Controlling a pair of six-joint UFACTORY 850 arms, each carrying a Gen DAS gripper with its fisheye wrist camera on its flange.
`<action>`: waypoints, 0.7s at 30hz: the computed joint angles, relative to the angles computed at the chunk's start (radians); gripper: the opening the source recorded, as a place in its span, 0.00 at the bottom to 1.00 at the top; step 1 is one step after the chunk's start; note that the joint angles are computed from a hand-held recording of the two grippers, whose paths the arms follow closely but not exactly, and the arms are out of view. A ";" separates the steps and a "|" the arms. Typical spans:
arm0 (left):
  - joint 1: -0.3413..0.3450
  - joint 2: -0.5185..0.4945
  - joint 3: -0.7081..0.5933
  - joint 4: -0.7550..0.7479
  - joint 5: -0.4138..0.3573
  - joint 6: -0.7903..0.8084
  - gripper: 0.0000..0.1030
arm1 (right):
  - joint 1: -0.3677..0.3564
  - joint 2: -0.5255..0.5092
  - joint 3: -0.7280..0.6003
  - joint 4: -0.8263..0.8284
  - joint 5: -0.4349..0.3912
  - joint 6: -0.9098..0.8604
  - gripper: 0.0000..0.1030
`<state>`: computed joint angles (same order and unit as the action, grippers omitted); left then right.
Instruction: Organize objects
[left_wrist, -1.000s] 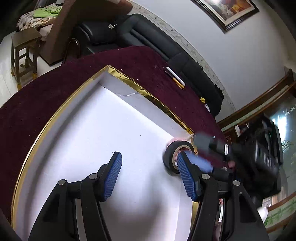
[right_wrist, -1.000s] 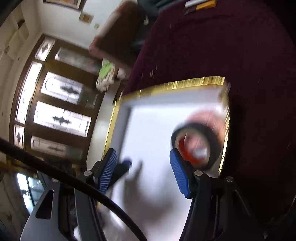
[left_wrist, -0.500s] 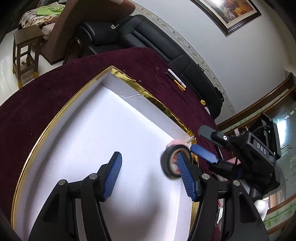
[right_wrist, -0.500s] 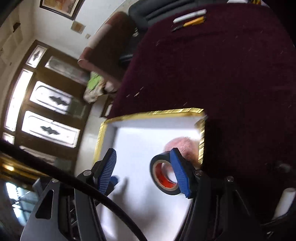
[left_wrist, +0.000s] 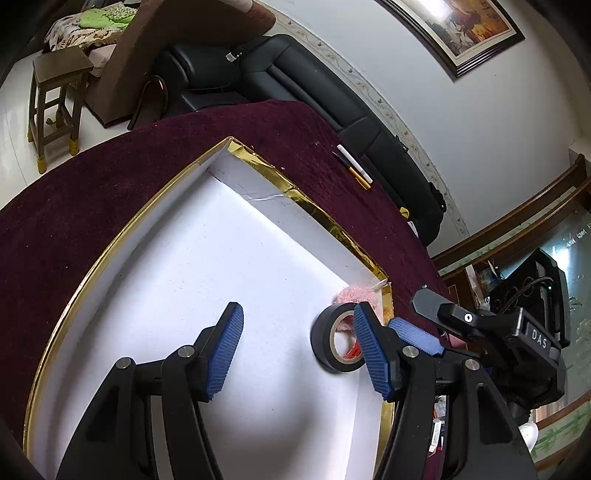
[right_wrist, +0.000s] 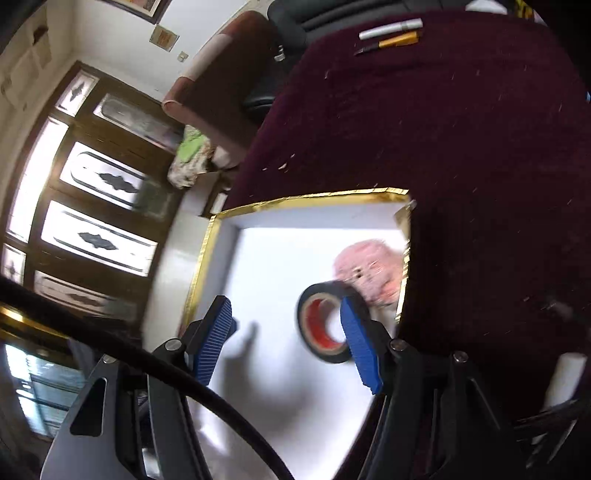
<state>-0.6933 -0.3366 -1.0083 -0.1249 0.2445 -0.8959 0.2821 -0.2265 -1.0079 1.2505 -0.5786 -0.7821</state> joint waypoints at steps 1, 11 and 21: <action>0.000 0.000 0.001 0.011 0.002 -0.011 0.54 | 0.012 -0.009 -0.010 -0.030 0.015 0.026 0.60; 0.008 0.027 0.047 -0.058 0.051 -0.001 0.57 | 0.005 -0.050 -0.042 -0.048 -0.106 0.049 0.60; -0.002 0.046 0.081 -0.194 0.129 0.089 0.57 | 0.066 -0.137 -0.151 -0.259 -0.090 0.286 0.61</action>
<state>-0.6950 -0.2905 -0.9275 -0.3193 0.3733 -0.8073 0.3478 -0.3637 -1.1587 0.9919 -0.6686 -0.4962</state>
